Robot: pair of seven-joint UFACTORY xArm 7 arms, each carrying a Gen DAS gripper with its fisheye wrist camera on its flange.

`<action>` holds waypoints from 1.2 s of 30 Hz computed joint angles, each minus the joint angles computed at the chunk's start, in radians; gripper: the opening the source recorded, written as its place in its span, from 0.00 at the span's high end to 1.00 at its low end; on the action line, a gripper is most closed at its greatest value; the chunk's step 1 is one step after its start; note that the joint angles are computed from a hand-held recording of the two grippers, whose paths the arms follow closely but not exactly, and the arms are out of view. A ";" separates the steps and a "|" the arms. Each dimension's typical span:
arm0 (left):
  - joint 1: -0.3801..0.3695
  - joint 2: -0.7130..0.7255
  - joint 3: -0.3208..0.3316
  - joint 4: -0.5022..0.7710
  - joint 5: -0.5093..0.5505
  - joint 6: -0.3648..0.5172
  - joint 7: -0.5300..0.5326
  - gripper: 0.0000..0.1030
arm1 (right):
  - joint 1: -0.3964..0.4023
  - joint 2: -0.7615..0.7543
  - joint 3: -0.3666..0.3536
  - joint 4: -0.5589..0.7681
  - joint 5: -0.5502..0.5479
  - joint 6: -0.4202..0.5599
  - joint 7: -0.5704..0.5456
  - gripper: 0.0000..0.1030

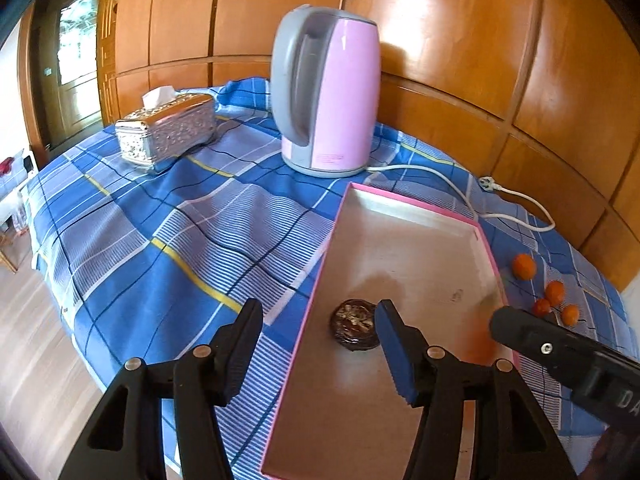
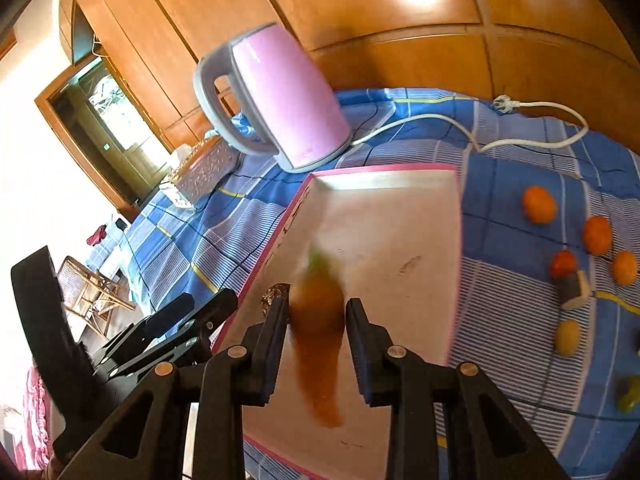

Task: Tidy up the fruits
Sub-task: 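Carry both into the tray and open both tools to release them, then grasp the green fruit with the right tool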

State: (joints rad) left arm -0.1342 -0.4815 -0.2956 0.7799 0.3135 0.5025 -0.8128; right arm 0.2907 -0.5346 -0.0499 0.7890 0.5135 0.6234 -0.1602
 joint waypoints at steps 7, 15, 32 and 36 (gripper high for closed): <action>-0.007 -0.003 -0.005 -0.003 0.000 0.002 -0.006 0.42 | -0.026 -0.043 0.037 -0.042 -0.077 -0.014 0.044 0.66; -0.044 -0.008 -0.021 -0.003 -0.008 -0.008 0.019 0.39 | -0.130 -0.139 0.068 -0.125 -0.241 -0.013 0.165 0.66; -0.132 0.020 -0.058 0.029 -0.017 -0.052 0.088 0.38 | -0.309 -0.342 0.062 -0.276 -0.488 0.029 0.311 0.65; -0.161 0.036 -0.051 0.034 -0.040 -0.061 0.121 0.38 | -0.343 -0.371 0.047 -0.298 -0.507 0.044 0.326 0.65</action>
